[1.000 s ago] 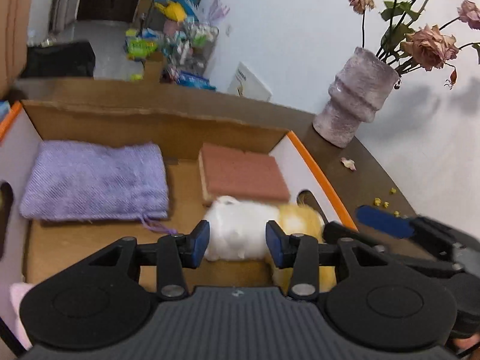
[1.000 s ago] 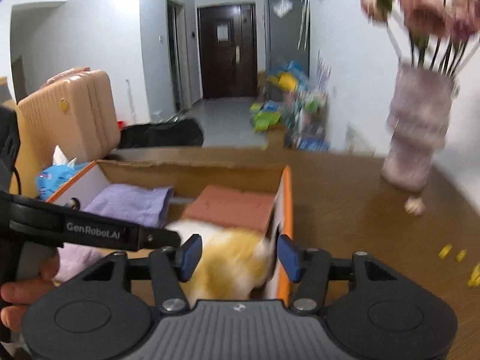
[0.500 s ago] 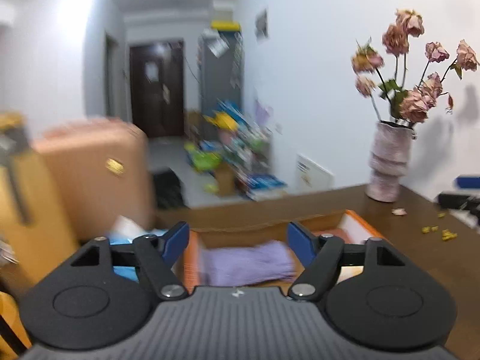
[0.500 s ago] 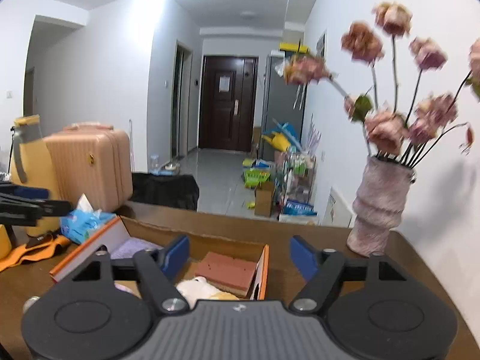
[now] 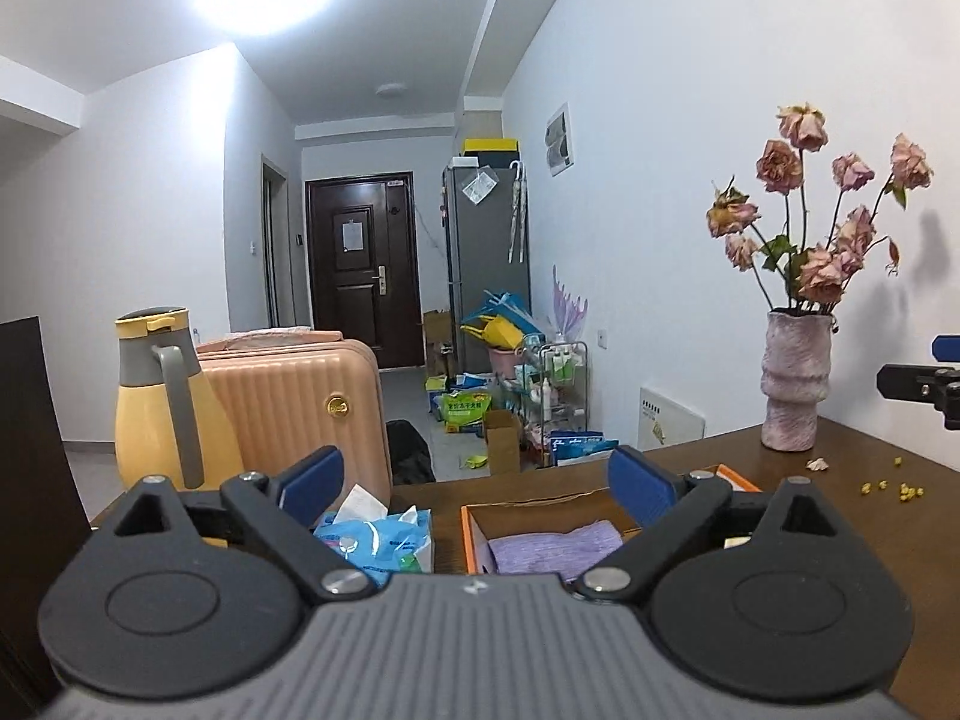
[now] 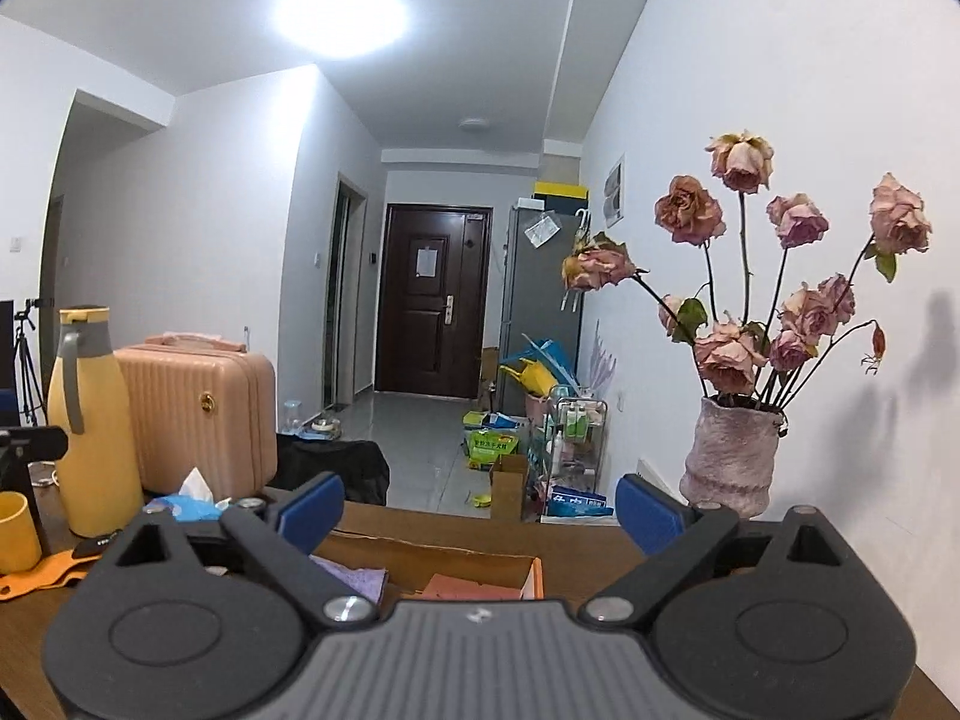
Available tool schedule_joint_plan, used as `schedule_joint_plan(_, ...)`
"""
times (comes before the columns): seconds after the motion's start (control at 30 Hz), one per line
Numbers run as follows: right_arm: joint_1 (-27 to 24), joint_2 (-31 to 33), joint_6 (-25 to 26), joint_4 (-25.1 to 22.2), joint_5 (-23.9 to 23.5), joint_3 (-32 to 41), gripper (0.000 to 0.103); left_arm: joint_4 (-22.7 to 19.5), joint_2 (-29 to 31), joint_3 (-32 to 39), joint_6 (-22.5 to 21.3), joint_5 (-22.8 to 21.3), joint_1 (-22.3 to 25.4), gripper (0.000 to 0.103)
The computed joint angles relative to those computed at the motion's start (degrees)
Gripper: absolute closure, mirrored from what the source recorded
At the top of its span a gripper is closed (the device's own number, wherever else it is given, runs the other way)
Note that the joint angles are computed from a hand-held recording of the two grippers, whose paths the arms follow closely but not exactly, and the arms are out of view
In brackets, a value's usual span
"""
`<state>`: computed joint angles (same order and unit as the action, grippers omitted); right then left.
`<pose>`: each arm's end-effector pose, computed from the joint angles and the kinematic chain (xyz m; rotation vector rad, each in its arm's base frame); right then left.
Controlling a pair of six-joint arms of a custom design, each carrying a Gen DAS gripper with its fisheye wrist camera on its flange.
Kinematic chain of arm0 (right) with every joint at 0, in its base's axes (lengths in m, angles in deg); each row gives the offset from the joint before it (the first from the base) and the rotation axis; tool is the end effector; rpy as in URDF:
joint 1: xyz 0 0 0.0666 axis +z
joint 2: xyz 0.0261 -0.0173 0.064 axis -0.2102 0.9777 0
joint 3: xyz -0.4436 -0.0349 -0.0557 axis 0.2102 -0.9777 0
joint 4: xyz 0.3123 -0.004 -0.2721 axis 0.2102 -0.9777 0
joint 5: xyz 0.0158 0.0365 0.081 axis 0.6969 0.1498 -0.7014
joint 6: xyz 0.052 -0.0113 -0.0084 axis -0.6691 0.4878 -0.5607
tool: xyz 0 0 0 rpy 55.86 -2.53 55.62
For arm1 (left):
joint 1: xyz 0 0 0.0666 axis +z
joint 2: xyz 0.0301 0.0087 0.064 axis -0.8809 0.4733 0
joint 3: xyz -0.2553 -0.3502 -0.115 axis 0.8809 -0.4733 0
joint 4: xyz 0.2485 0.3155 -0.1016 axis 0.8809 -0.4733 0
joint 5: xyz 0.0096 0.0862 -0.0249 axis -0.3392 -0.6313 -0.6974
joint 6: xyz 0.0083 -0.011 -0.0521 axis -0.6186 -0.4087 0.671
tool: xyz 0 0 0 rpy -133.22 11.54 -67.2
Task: Organize soft objects
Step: 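Withdraw both grippers from the box back over the table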
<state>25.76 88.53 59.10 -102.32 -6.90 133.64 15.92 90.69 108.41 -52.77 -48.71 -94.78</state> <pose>0.3784 0.2705 0.5724 -0.1587 1.7385 0.0230 0.3633 -0.2168 0.5626 0.1293 1.7527 -0.0036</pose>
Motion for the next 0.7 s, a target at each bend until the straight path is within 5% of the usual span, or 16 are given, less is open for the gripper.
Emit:
schedule_joint_plan(0.27,4.0,-4.0,-2.7,1.2,3.0,-6.3,0.005,0.6,-5.0,-6.7,2.8,-6.4,-4.5,0.003)
schedule_joint_plan(0.53,15.5,-11.7,-10.9,3.6,9.7,-20.4,0.004,2.4,-15.3,-21.8,5.9,-14.7,-14.0,0.0)
schedule_joint_plan(0.7,23.6,-13.6,-24.2,-2.7,15.1,-25.9,0.004,-10.1,-18.1,-24.2,18.1,-15.3,-17.0,0.0)
